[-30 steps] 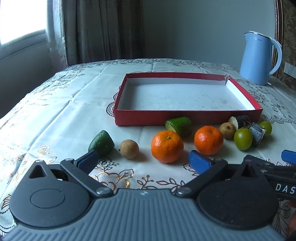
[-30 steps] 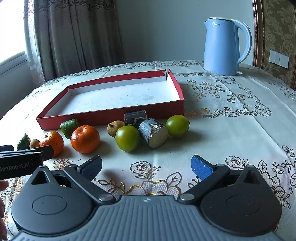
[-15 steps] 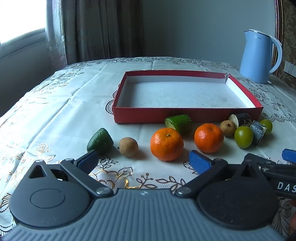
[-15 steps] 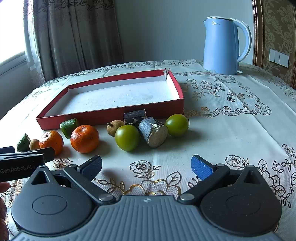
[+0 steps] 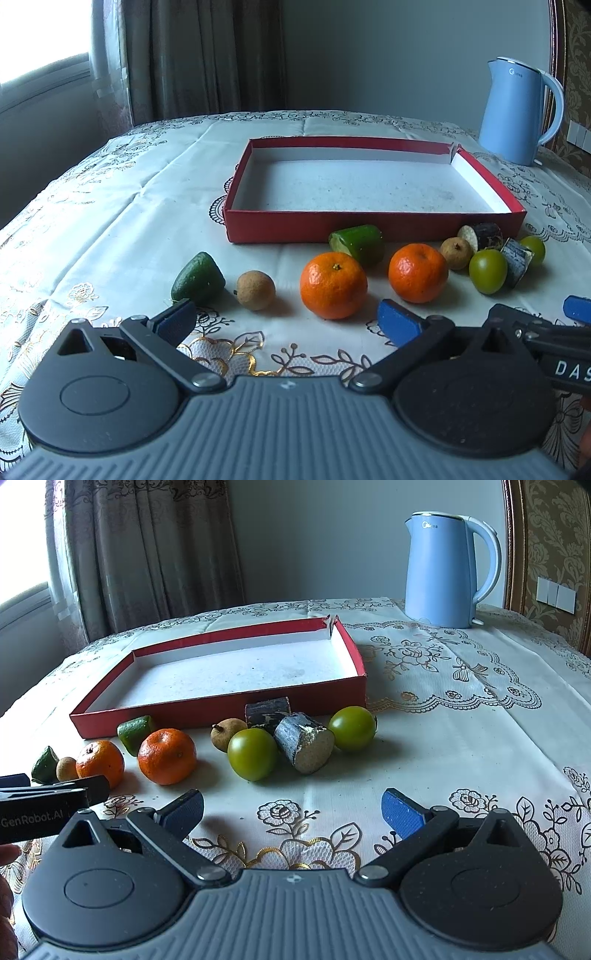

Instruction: Organize fruits

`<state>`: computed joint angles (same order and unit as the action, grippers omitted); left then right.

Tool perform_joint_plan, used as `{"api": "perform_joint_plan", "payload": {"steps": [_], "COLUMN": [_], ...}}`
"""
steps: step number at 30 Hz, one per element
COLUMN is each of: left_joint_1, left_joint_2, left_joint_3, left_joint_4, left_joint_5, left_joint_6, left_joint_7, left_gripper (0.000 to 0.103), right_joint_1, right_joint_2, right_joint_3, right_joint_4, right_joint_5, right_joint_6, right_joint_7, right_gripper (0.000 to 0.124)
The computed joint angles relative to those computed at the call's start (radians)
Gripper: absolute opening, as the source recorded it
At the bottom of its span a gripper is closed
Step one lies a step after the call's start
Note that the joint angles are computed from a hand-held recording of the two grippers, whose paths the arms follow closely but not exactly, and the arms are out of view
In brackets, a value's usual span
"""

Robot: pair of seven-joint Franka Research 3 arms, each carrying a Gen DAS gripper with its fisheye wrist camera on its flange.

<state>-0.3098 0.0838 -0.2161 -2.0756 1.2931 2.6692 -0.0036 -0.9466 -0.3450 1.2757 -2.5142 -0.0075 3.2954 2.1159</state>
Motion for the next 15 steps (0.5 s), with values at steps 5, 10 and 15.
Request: {"api": "perform_joint_plan", "payload": {"steps": [5, 10, 15], "left_joint_1": [-0.001, -0.002, -0.002], "left_joint_2": [0.002, 0.005, 0.005], "left_joint_3": [0.000, 0.001, 0.002], "left_joint_4": [0.002, 0.004, 0.004], "left_joint_5": [0.000, -0.005, 0.002], "left_joint_6": [-0.001, -0.001, -0.001], "left_joint_7": [0.000, 0.005, -0.001], "left_gripper": [0.103, 0.103, 0.103], "right_joint_1": [-0.003, -0.003, -0.006], "right_joint_2": [-0.001, 0.002, 0.005], "right_joint_3": [0.003, 0.002, 0.003], "right_joint_4": [0.000, 0.000, 0.002], "right_joint_5": [0.000, -0.002, 0.000], "right_joint_6": [0.000, 0.002, 0.000], "right_joint_7": [0.002, 0.002, -0.001], "right_gripper": [0.103, 0.103, 0.103]}}
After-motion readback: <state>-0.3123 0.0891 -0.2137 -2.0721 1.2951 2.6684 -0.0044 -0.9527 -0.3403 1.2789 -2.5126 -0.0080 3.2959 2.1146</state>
